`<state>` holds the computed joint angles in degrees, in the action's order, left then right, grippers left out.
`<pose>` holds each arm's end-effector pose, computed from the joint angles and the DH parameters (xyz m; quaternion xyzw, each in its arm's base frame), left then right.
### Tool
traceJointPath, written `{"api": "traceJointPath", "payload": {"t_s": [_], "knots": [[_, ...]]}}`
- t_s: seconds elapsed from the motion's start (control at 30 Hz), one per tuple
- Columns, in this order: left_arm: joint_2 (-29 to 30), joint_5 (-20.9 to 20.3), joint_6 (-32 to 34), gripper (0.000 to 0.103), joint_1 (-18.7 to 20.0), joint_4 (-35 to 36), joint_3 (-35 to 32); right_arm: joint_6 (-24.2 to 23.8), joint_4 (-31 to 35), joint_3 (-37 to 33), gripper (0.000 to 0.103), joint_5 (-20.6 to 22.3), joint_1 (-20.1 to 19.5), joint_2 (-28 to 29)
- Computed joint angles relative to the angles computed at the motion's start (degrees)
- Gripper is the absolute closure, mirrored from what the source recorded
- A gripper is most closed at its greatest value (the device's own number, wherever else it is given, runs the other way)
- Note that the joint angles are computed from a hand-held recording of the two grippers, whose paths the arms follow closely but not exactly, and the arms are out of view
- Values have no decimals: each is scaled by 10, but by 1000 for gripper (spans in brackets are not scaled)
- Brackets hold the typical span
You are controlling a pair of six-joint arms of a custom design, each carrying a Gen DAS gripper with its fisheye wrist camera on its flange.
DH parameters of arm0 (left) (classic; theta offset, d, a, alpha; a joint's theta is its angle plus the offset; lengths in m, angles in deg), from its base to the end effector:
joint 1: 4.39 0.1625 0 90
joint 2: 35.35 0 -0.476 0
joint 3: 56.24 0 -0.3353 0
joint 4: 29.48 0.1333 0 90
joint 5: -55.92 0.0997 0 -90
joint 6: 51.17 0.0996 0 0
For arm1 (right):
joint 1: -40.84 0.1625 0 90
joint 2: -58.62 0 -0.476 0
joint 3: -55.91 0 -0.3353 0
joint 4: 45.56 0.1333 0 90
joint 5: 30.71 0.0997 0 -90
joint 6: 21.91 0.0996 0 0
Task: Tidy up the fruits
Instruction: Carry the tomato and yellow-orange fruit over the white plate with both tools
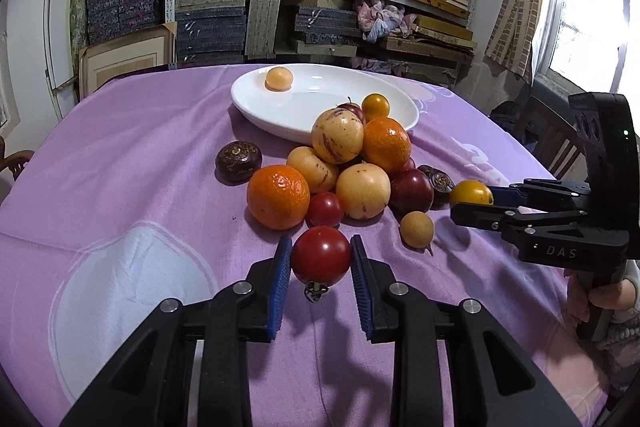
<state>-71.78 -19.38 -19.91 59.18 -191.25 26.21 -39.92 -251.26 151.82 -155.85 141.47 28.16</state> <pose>-0.1907 -0.7399 0.1604 0.4415 0.8606 -0.2155 0.1339 0.1994 -0.6504 0.1234 0.0893 -0.8680 0.3864 0.2988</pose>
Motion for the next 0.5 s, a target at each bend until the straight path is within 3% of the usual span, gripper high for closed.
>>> {"api": "traceJointPath", "payload": {"t_s": [0.23, 0.5], "knots": [[46, 18, -1, 73, -13, 70, -127, 3, -21, -5, 65, -8, 0, -21], [171, 38, -31, 73, -24, 218, -394, -3, 60, -145, 65, -35, -9, -17]]}}
